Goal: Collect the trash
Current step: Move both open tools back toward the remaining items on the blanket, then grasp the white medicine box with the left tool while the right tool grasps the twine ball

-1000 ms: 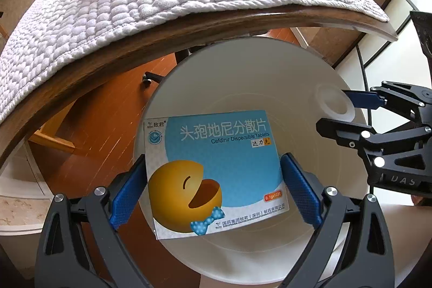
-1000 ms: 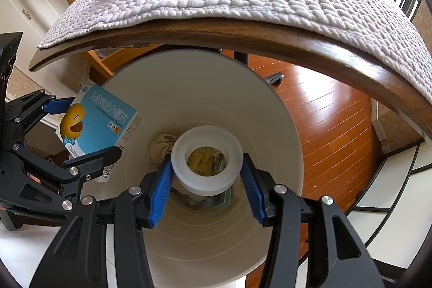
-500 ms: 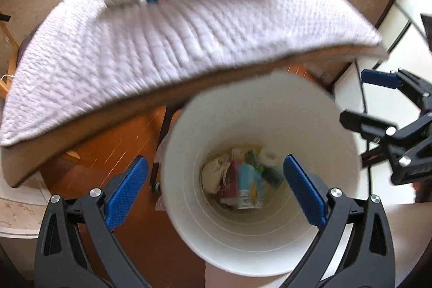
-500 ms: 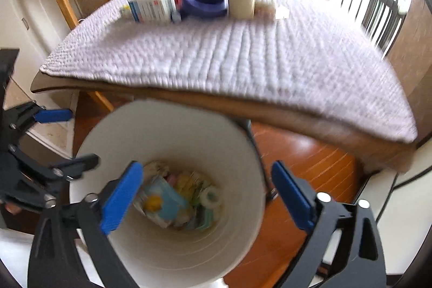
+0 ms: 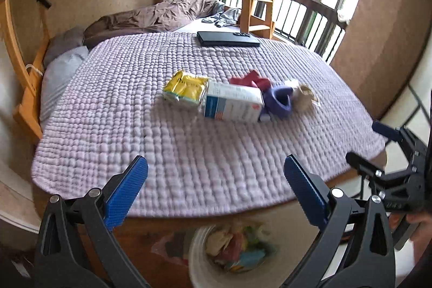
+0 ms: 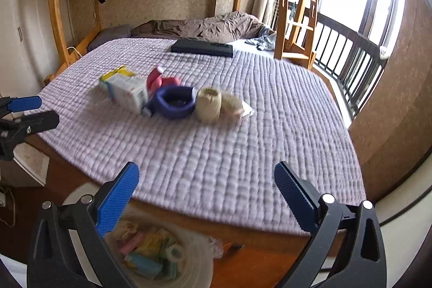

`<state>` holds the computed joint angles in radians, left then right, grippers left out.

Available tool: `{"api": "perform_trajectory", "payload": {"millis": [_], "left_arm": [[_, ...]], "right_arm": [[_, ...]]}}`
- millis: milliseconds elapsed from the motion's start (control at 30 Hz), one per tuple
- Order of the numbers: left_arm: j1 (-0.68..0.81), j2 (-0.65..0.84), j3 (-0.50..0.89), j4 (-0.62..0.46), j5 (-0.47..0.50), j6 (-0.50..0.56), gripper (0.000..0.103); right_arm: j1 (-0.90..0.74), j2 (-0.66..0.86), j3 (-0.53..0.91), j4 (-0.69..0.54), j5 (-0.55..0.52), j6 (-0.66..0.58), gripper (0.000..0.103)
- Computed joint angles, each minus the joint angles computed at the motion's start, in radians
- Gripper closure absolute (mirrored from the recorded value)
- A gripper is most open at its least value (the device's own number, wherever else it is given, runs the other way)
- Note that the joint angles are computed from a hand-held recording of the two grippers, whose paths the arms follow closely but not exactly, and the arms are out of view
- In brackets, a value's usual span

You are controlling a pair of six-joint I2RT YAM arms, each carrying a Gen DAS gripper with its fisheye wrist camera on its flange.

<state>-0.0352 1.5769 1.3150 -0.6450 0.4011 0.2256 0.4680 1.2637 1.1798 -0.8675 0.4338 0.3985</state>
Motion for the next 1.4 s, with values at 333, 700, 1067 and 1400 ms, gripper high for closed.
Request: {"api": "perform_trajectory", "payload": {"millis": [333,700,1067,1400], "left_arm": [[-0.073,0.185,0.169,0.022,-0.036,-0.051,0.001],[-0.144,0.302,0.251,0.059,-0.106,0.019,0.001],[-0.164,0.351,0.286,0.068,-0.125,0.045,0.013],[-0.171,0.326,0.272,0.062,-0.129,0.071,0.028]], "right_arm": [[-0.147,0.135,0.069,0.127,-0.148,-0.148,0.006],[-0.286,0.316,0.184,0.164,-0.351,-0.203,0.043],[-0.322,0.377,0.204,0.209,-0.426,-0.204,0.068],[-0.316,0.328,0.182,0.215,-0.401,-0.197,0.071]]}}
